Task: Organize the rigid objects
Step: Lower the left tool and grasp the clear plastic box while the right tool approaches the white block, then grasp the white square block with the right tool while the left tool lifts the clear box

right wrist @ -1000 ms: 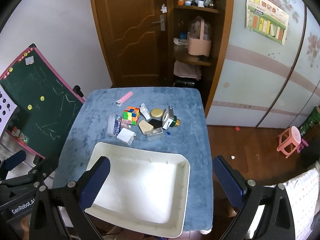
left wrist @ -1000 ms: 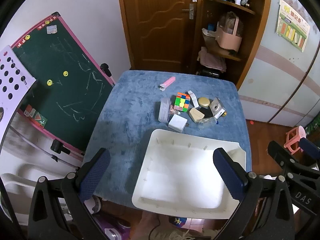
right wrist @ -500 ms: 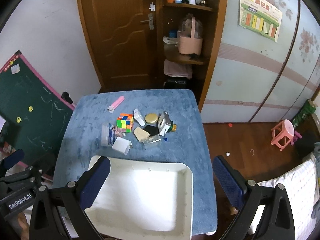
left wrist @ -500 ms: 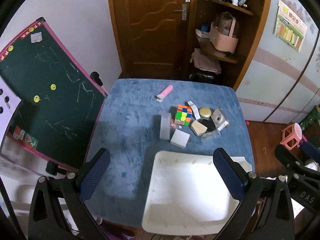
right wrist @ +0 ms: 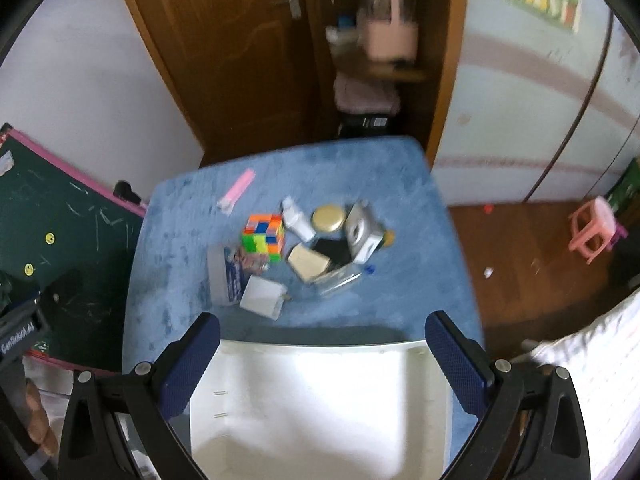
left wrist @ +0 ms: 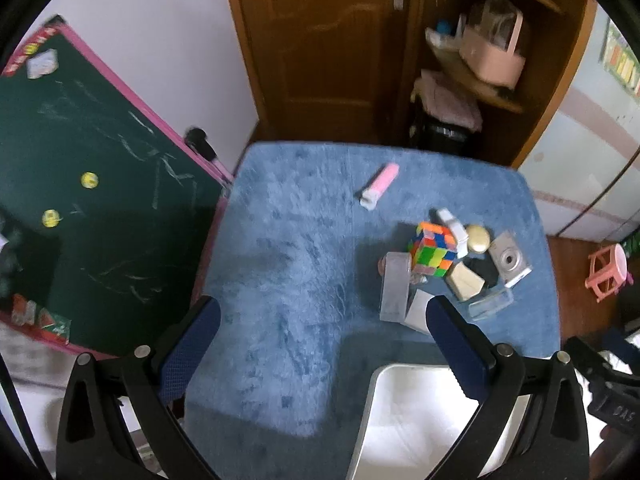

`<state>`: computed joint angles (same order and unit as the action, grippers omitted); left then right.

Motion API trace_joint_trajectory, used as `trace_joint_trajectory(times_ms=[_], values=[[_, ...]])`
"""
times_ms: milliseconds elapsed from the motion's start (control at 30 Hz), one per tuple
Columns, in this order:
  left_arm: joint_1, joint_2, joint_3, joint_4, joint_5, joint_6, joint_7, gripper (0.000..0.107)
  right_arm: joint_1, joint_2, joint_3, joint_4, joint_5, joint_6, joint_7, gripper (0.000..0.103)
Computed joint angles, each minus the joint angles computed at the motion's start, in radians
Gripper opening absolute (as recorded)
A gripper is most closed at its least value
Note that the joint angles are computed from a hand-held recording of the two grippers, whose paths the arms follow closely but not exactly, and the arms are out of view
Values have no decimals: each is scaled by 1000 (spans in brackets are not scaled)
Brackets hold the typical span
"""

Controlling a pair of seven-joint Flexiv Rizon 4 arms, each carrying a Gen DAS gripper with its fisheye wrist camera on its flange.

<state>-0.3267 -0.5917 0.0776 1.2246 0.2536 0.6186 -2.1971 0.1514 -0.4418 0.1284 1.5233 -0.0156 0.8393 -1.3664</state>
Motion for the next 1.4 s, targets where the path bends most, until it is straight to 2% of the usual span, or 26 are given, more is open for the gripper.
trace_joint_trajectory(times_ms=[133,267,367,433,600,667,800,900,933,967,1133,1300,1400], values=[[36,-102,-35,-81,-67,-22,82,102,5,-115,15,-134,46,-121,15,102],[49,-242,-52,-222,-139,-107,151,102,14,-195,20,-207,66,-163,38,102],[53,-322,-53,-310,-184,-170,172,100,17,-250,20,-260,73,-192,48,101],[57,-362,-49,-356,-203,-200,176,100,20,-282,20,-294,73,-218,54,95],[71,-434,-56,-424,-252,-230,168,95,14,-333,35,-344,98,-274,41,94],[79,-440,-64,-410,-275,-197,149,93,15,-346,39,-352,104,-279,29,94],[83,-480,-66,-461,-294,-236,155,86,29,-370,41,-365,102,-290,16,94],[92,-496,-82,-475,-316,-240,190,62,42,-388,38,-374,96,-296,17,94],[96,-499,-90,-474,-326,-238,202,47,49,-396,35,-380,92,-298,22,94],[101,-502,-97,-470,-339,-233,211,44,52,-403,33,-386,90,-299,27,94],[116,-474,-114,-395,-383,-158,231,40,57,-444,36,-430,103,-321,65,94],[144,-401,-130,-241,-426,-52,262,40,64,-482,35,-481,108,-355,106,94],[150,-374,-126,-186,-434,-22,283,40,70,-506,34,-517,108,-386,132,90]])
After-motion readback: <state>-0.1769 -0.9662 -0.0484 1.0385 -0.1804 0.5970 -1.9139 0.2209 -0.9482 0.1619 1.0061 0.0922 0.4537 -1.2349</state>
